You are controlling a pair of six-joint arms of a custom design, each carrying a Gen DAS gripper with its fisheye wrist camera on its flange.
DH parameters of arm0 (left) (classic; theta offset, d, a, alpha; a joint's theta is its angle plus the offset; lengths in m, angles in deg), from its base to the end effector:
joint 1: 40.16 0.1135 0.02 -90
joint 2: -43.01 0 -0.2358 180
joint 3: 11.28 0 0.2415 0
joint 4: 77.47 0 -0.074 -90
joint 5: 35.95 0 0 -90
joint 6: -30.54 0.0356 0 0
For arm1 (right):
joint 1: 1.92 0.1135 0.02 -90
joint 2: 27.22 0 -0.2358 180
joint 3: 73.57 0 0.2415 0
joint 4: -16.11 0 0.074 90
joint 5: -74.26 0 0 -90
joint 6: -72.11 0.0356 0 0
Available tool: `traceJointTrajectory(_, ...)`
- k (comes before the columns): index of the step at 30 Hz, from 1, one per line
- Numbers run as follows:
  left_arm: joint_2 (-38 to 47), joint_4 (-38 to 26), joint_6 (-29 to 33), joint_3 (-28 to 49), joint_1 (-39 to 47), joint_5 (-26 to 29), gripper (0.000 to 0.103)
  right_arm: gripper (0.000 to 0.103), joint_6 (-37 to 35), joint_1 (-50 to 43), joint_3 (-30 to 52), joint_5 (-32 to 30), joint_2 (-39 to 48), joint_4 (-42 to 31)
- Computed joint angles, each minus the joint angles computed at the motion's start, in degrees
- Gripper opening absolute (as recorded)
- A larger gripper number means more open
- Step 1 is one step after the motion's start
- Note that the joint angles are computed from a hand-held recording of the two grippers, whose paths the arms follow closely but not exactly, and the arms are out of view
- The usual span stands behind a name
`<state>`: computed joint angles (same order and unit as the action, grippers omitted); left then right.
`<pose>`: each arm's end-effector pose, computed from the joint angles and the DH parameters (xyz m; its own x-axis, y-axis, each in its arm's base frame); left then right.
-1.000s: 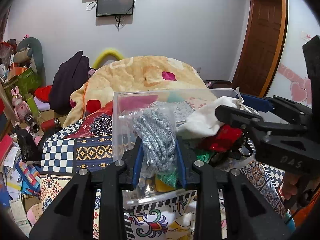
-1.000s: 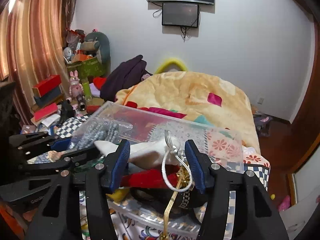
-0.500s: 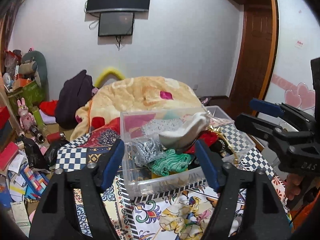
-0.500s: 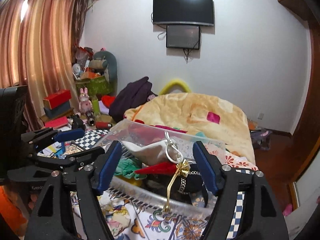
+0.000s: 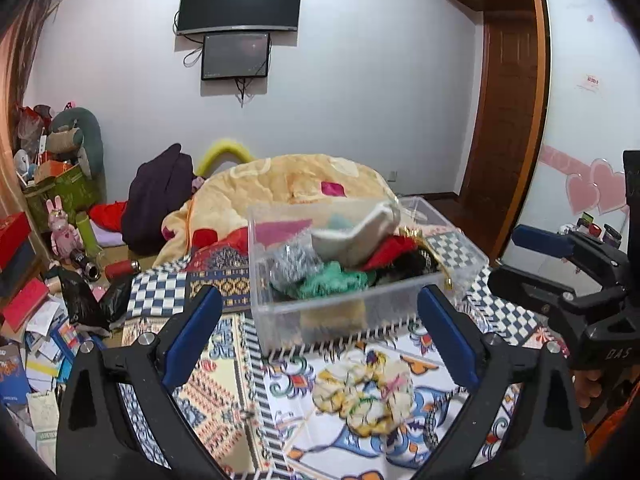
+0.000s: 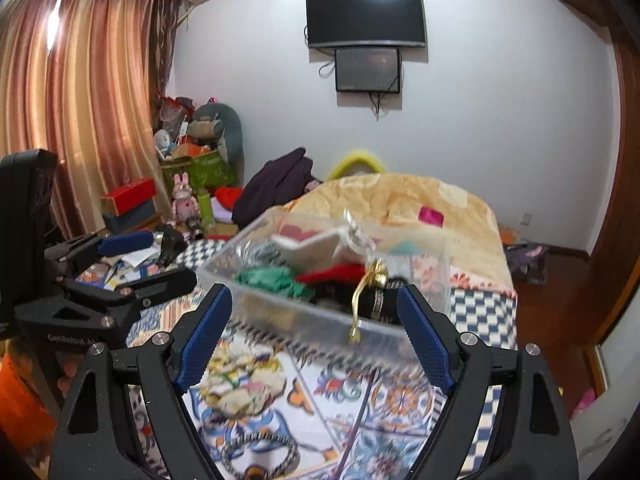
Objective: Organize soft objects
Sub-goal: 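Grasp the floral scrunchie with the left tool while the right tool grasps the braided cord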
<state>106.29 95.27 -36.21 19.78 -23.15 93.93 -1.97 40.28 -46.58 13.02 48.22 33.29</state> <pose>0.1946 0.0357 0.1309 -0.4604 0.1759 -0.8701 0.4686 0.8807 -0.0699 0.1677 0.1289 0.1064 -0.4477 -0.0814 -0.8905 -0.1678 0.9858 -0.0057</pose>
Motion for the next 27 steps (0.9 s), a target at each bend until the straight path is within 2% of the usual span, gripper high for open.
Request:
traceJointTrajectory(8,5.6,-1.3,7.2,-2.6,4.1,2.4,0.099,0.083,6.9,2.5,-4.4,-0.4,8.2,5.4)
traceJointTrajectory(12,9.7,2.6,8.5,-4.5,4.4,1.0,0.099,0.083,10.3,4.7,-5.7,-0.3,12.3,8.2)
traceJointTrajectory(16,14.9,6.5,8.4,-5.3,3.6,-0.7,0.099,0.083,13.1,6.8,-5.1,-2.1,19.9,12.1)
traceJointTrajectory(17,15.7,7.5,8.6,-5.6,3.5,-1.0,0.097,0.083,13.4,6.9,-4.8,-2.7,22.0,13.2)
traceJointTrajectory(20,17.2,8.0,9.9,-6.0,2.7,-1.6,0.082,0.083,14.2,7.5,-3.3,-5.3,29.0,16.9)
traceJointTrajectory(23,18.8,8.6,10.8,-6.2,1.7,-1.8,0.078,0.082,14.2,8.1,-2.0,-6.0,32.0,17.3)
traceJointTrajectory(25,18.8,9.6,10.8,-7.1,0.5,-2.3,0.077,0.079,14.3,9.5,-1.6,-3.9,33.0,17.3)
traceJointTrajectory(27,18.8,10.4,10.5,-7.8,-1.1,-3.2,0.077,0.070,14.1,10.4,-1.4,-1.9,33.2,16.4)
